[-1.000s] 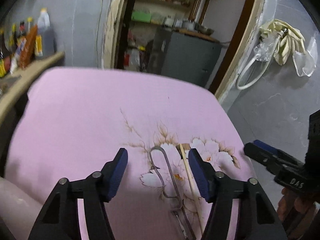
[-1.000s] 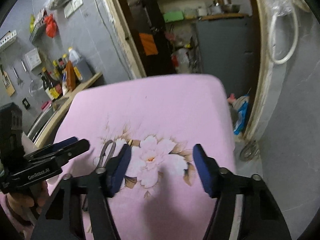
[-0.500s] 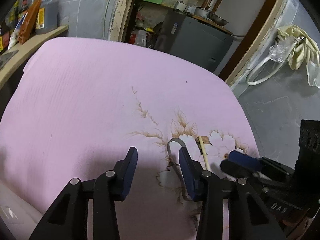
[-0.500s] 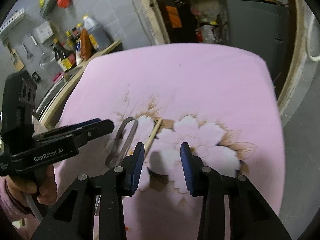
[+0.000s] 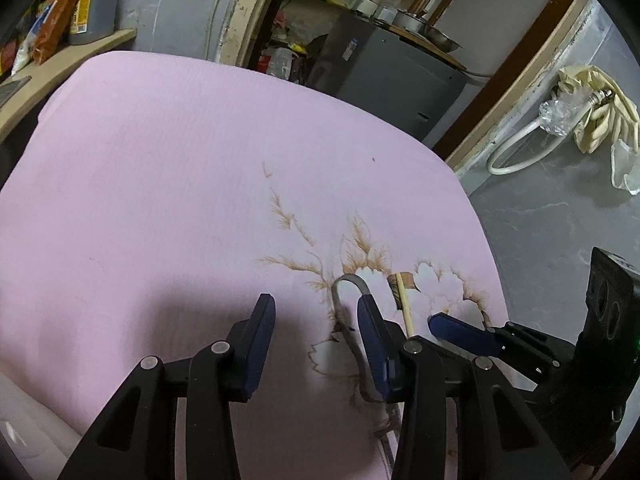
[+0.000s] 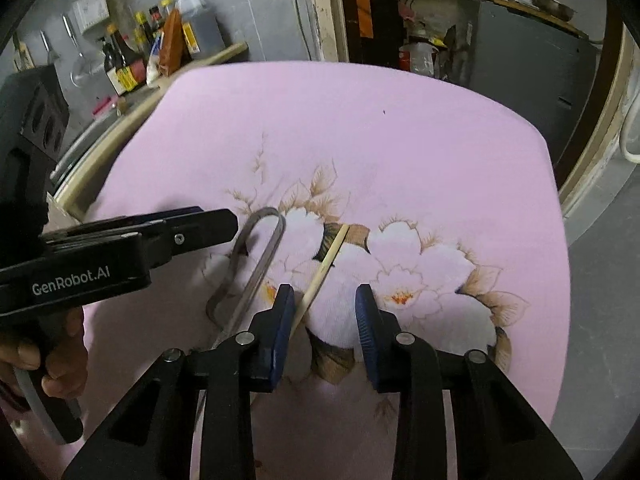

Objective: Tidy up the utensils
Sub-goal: 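Grasp the metal tongs with the left gripper while the right gripper grasps the wooden chopstick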

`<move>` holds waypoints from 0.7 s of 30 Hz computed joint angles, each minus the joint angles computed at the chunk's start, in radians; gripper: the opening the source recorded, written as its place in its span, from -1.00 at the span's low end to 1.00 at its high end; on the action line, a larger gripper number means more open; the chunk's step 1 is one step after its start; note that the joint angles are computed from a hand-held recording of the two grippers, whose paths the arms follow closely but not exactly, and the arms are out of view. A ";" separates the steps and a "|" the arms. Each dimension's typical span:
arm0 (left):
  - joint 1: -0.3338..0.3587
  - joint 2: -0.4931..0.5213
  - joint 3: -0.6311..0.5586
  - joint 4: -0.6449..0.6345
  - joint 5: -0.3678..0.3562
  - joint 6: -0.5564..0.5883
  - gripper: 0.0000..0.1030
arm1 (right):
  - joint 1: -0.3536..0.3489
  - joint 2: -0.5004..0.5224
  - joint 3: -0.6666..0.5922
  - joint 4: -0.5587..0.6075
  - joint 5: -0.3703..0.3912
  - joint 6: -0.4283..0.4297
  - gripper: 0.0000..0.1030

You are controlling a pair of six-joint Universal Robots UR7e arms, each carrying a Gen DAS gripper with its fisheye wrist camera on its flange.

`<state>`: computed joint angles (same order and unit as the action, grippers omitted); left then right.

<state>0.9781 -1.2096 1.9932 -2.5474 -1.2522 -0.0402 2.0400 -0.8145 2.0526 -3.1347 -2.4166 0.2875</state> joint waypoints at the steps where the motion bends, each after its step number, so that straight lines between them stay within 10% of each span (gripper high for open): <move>1: -0.001 0.001 -0.002 0.006 -0.005 0.001 -0.21 | 0.002 -0.006 0.002 0.015 -0.002 0.011 -0.50; 11: -0.034 0.036 -0.047 0.135 -0.019 0.049 -0.21 | 0.002 -0.116 0.129 0.034 0.025 0.143 -0.56; 21: -0.122 0.091 -0.067 0.191 0.189 0.133 -0.42 | -0.015 -0.112 0.153 -0.024 0.047 0.165 -0.58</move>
<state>0.8564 -1.1188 1.9260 -2.3567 -1.0631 0.0925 2.0253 -0.9269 2.2051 -3.1585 -2.3699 0.4525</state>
